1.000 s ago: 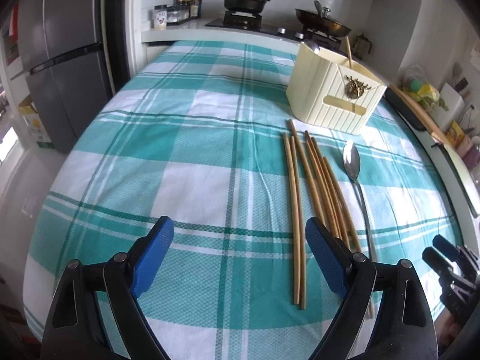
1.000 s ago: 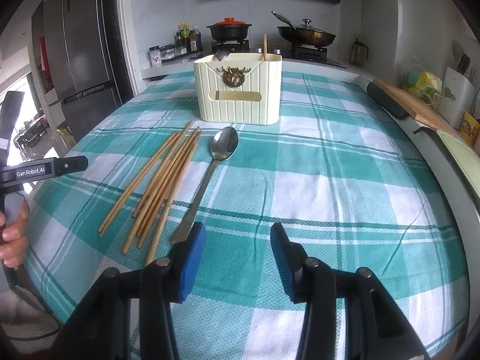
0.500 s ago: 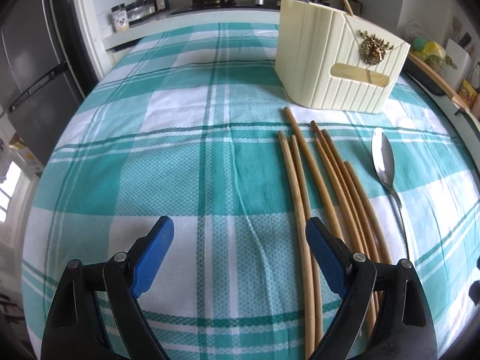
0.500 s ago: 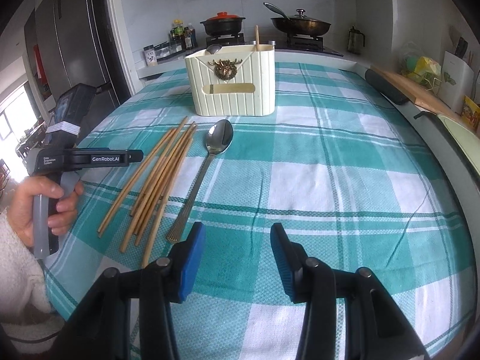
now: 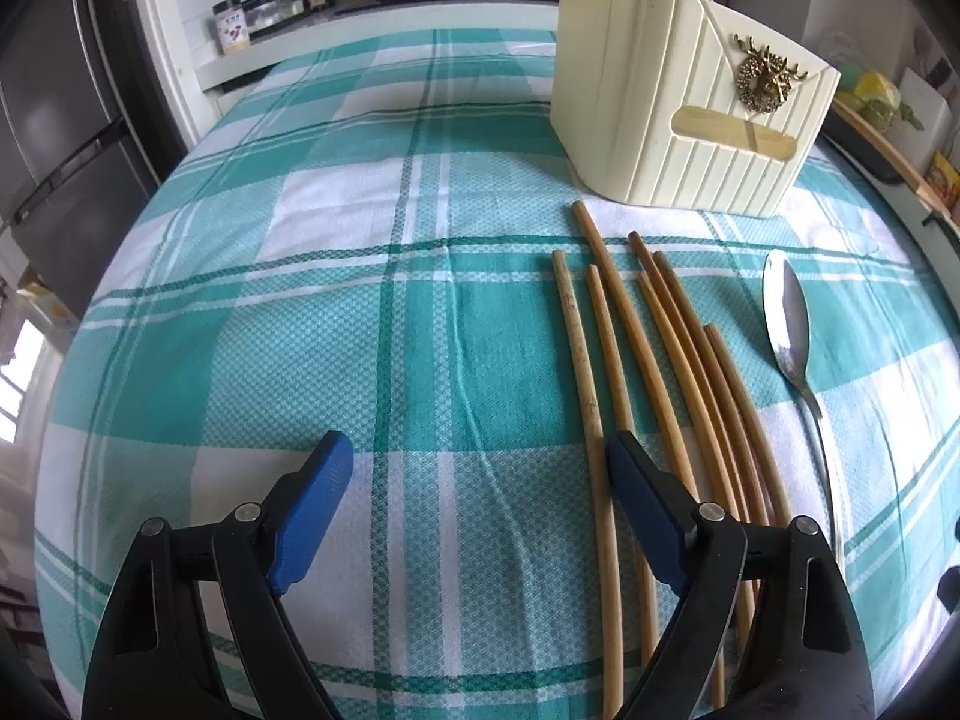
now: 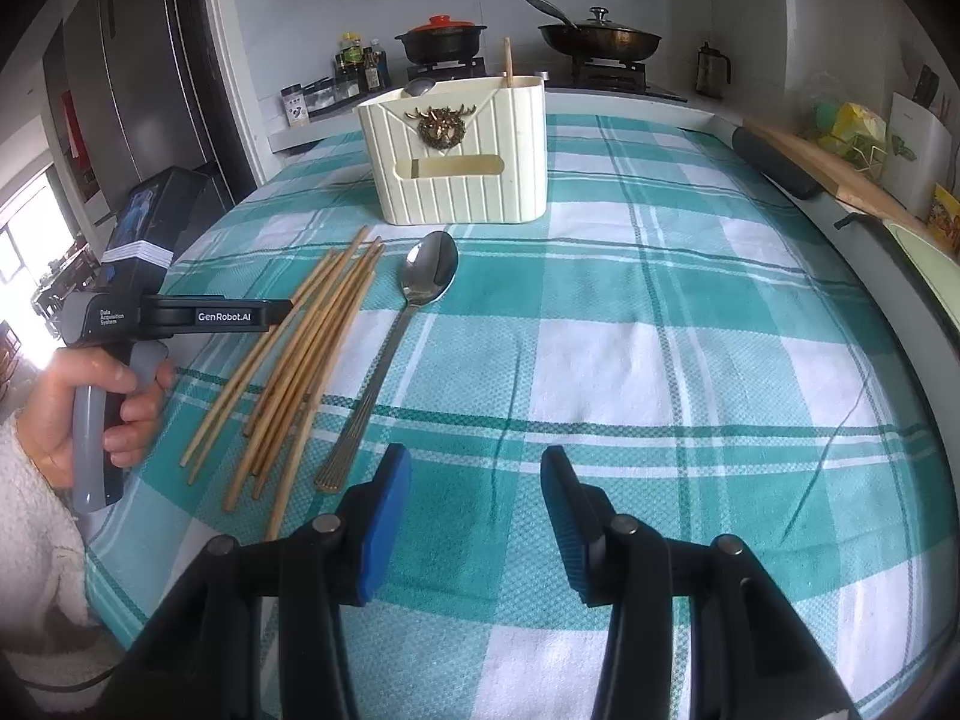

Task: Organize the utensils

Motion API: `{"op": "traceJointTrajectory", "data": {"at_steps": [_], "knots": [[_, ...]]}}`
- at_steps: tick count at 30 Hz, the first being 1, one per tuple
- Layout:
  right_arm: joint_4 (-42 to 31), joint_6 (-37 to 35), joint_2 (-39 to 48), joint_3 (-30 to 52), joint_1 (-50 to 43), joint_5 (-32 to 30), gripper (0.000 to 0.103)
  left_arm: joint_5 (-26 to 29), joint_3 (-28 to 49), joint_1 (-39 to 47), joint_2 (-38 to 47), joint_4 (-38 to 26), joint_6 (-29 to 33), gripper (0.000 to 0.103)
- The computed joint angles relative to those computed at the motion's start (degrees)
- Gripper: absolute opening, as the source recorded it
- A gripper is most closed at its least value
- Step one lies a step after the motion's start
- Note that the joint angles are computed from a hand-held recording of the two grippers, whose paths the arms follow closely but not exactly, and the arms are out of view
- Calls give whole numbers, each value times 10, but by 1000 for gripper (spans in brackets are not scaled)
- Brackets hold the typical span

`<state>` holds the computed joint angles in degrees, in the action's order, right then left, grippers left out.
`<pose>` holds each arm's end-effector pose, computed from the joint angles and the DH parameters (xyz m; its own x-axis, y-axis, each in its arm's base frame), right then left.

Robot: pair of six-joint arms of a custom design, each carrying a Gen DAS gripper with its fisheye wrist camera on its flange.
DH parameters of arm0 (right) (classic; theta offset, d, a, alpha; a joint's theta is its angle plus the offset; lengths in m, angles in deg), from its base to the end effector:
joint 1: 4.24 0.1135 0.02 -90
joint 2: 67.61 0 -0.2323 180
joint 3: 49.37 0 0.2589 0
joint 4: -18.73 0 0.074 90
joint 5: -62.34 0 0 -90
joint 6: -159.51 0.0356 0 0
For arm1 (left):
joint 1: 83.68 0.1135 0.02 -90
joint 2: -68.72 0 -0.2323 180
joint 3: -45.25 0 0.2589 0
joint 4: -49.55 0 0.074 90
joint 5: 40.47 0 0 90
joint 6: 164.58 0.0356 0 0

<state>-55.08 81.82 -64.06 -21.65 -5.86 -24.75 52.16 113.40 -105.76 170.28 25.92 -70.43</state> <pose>0.0952 -0.0045 0.1504 -0.7311 0.2337 -0.6409 0.2221 0.9699 0.1003 0.3166 -0.1302 0.1066 -0.7466 0.3809 -0.5454 0.4539 0.8911 0.0010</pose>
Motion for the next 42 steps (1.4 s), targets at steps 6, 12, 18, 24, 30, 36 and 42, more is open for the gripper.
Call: {"op": "traceJointTrajectory", "data": {"at_steps": [6, 12, 18, 24, 30, 36, 42], "knots": [[270, 2, 320, 33, 7, -25, 46, -11, -27, -15, -27, 16, 6, 41], [426, 29, 607, 113, 63, -4, 45, 2, -37, -3, -41, 7, -8, 10], [417, 32, 616, 117, 100, 77, 9, 12, -59, 19, -61, 9, -5, 9], [317, 11, 474, 60, 49, 99, 7, 29, -86, 48, -89, 1, 2, 10], [196, -61, 287, 4, -53, 36, 8, 58, -97, 81, -104, -17, 34, 14], [165, -95, 222, -4, -152, -63, 51, 164, -84, 141, -111, -55, 94, 58], [214, -113, 278, 3, -159, -70, 51, 156, -64, 128, -108, -78, 116, 66]]}}
